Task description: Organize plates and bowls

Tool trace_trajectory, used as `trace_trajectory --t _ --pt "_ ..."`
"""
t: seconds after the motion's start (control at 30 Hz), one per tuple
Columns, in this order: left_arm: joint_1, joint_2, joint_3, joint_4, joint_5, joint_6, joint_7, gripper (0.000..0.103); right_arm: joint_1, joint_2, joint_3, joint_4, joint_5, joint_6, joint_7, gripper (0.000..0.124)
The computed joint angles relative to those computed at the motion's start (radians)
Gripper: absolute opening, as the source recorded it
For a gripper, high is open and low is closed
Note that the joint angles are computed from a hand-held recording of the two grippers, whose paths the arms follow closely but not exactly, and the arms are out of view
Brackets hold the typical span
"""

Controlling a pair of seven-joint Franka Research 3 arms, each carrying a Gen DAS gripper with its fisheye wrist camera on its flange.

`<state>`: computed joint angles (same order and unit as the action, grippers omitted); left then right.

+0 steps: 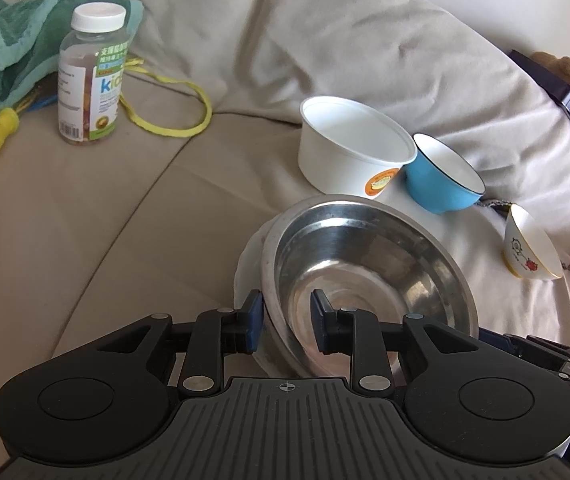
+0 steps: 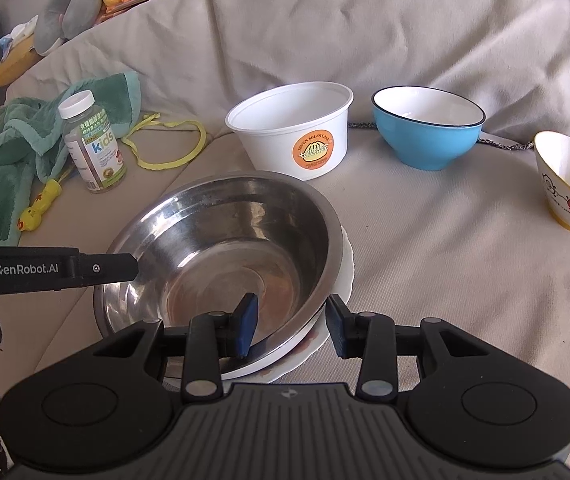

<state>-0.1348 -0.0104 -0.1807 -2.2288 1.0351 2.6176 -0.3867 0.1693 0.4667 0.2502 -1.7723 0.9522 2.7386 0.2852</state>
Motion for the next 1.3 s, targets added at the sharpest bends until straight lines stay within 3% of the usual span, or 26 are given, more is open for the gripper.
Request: trace_trajectory --t 0.23,0.47,0.83,0.97,1.1,1.2,1.3 --pt "0.000 -0.020 -0.004 -0.016 0.060 -0.007 -0.050 0.028 0.014 -0.010 -0.003 -0.015 -0.019 0.033 0.011 0.038" --pt "0.028 -0.087 -0.014 -0.069 0.209 -0.002 -0.231 0.027 0.015 -0.014 0.004 -0.015 -0.035 0.058 0.026 0.038" --pt "0.052 -0.036 -0.002 0.012 0.242 0.075 -0.175 0.027 -0.034 0.012 0.021 0.059 0.002 0.010 0.007 0.039" --pt "0.044 0.065 0.014 0.137 0.236 0.178 -0.101 0.027 -0.089 0.042 0.022 0.137 0.093 -0.021 -0.040 0.041" --pt "0.005 0.261 0.025 0.356 0.115 0.260 0.077 0.027 -0.134 0.114 -0.004 0.261 0.143 -0.013 -0.033 0.049" --pt "-0.005 0.440 0.004 0.557 -0.010 0.310 0.234 0.027 -0.149 0.204 -0.042 0.391 0.099 0.016 0.057 0.050" --pt "-0.008 0.633 -0.046 0.793 -0.143 0.305 0.409 0.027 -0.150 0.315 -0.096 0.555 -0.016 0.001 0.217 0.050"
